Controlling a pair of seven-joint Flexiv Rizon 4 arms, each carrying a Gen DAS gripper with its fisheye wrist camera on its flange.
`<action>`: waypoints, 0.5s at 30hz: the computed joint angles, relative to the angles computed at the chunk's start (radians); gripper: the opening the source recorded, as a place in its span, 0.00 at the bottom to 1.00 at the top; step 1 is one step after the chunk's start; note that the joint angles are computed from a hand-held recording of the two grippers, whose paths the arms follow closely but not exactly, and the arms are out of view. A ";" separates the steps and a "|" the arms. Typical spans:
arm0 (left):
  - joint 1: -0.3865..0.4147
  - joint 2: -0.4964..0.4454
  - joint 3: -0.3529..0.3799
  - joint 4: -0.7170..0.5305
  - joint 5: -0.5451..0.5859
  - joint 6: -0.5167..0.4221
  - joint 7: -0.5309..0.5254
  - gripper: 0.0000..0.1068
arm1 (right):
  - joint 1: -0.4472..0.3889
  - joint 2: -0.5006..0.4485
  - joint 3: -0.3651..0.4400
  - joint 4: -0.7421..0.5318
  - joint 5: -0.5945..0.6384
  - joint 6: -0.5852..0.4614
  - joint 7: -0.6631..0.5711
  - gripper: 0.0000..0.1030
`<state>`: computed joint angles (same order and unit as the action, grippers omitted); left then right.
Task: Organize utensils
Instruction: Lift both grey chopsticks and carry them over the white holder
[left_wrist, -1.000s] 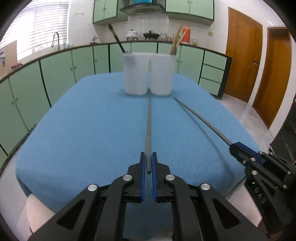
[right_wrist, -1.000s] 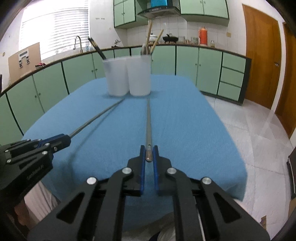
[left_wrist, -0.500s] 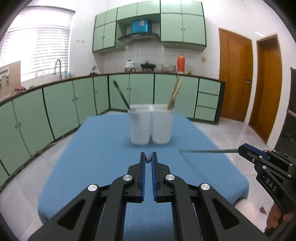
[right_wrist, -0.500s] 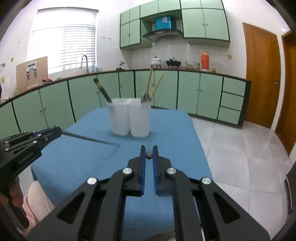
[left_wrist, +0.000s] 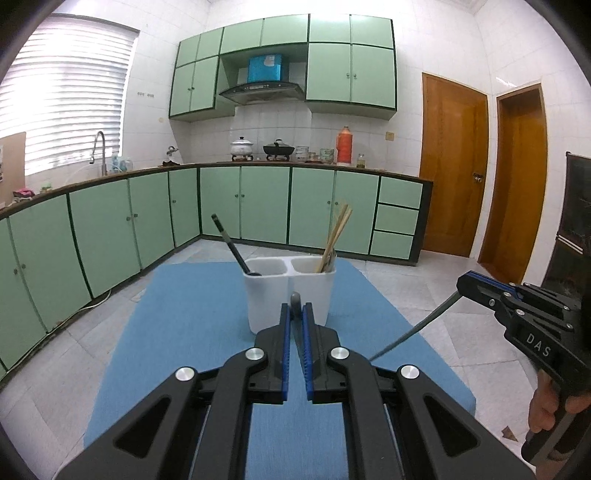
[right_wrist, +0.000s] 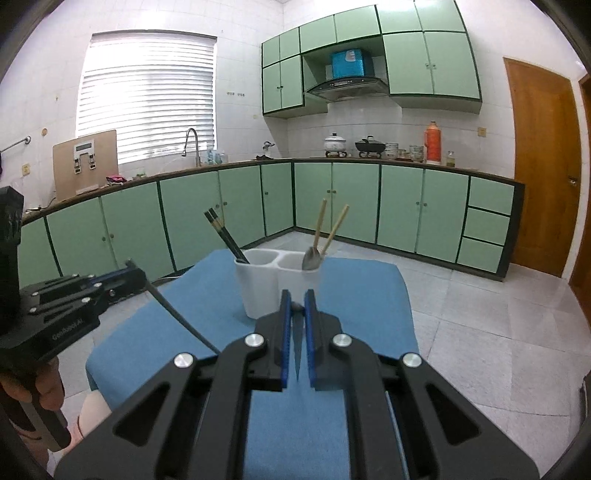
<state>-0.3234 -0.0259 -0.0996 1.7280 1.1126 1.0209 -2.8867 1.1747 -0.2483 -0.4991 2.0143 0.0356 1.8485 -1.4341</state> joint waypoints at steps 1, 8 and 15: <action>0.003 0.000 0.001 -0.003 -0.006 0.005 0.007 0.06 | -0.023 -0.002 0.022 -0.013 -0.009 -0.012 0.003 0.06; 0.024 -0.025 0.025 -0.034 -0.052 0.052 0.062 0.06 | -0.238 -0.023 0.226 -0.079 -0.121 -0.058 0.080 0.06; 0.026 -0.030 0.041 -0.051 -0.046 0.075 0.070 0.06 | -0.450 -0.048 0.434 -0.128 -0.238 -0.072 0.125 0.06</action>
<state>-0.2969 -0.0560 -0.0586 1.6766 1.0668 1.0956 -2.8167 0.7247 -0.2965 -0.0654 1.8862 -0.2022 1.7763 -1.3090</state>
